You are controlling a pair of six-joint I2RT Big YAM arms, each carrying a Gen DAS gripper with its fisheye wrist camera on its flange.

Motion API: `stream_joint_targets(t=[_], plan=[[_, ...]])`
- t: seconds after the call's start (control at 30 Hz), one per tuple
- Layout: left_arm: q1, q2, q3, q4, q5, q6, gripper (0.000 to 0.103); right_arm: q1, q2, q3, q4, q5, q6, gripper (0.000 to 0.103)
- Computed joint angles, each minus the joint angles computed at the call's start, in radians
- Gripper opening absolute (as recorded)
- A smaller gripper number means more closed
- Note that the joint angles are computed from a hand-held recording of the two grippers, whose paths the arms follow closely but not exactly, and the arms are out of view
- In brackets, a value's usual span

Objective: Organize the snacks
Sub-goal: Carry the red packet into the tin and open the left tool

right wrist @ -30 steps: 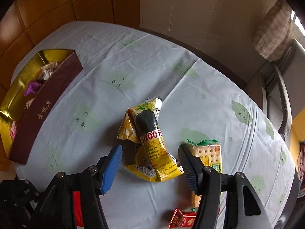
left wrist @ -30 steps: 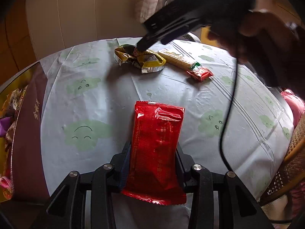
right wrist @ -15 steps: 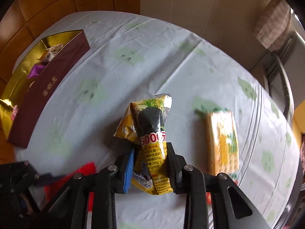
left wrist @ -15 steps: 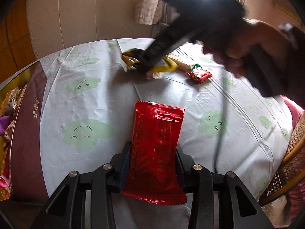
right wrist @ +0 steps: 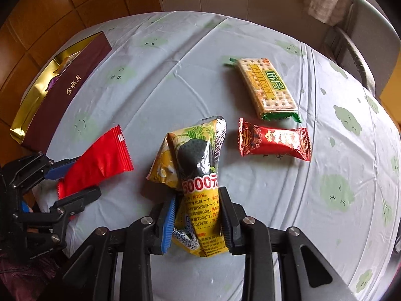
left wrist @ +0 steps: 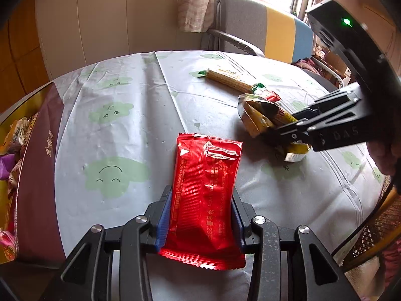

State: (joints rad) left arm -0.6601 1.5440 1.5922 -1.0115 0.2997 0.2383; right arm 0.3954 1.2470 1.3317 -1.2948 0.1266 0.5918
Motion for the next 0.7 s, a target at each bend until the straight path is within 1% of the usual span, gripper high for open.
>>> stream_joint_targets(t=[0.07,0.17,0.2,0.33,0.5,0.63,0.7], plan=[[-0.002,0.007,0.022,-0.032,-0.008,0.002,0.038,0.001,-0.003,-0.008,0.009,0.005,-0.006,0.033],[0.003,-0.002,0.03,-0.056,-0.009,0.01,0.038,0.001,0.0,-0.014,0.032,0.006,-0.009,0.033],[0.008,-0.006,0.034,-0.061,-0.001,0.009,0.038,0.005,-0.017,-0.025,0.026,0.008,-0.007,0.033],[0.039,-0.027,0.059,-0.067,0.033,-0.014,0.038,0.014,-0.028,-0.03,0.02,0.02,-0.007,0.033],[0.129,-0.018,0.149,-0.102,0.076,-0.11,0.038,0.028,-0.026,-0.035,0.026,0.032,0.002,0.033],[0.229,0.009,0.227,-0.132,0.069,-0.183,0.038,0.037,-0.021,-0.029,0.02,0.042,0.005,0.034],[0.284,0.04,0.275,-0.167,0.055,-0.232,0.038,0.038,-0.021,-0.027,0.019,0.044,0.005,0.034]])
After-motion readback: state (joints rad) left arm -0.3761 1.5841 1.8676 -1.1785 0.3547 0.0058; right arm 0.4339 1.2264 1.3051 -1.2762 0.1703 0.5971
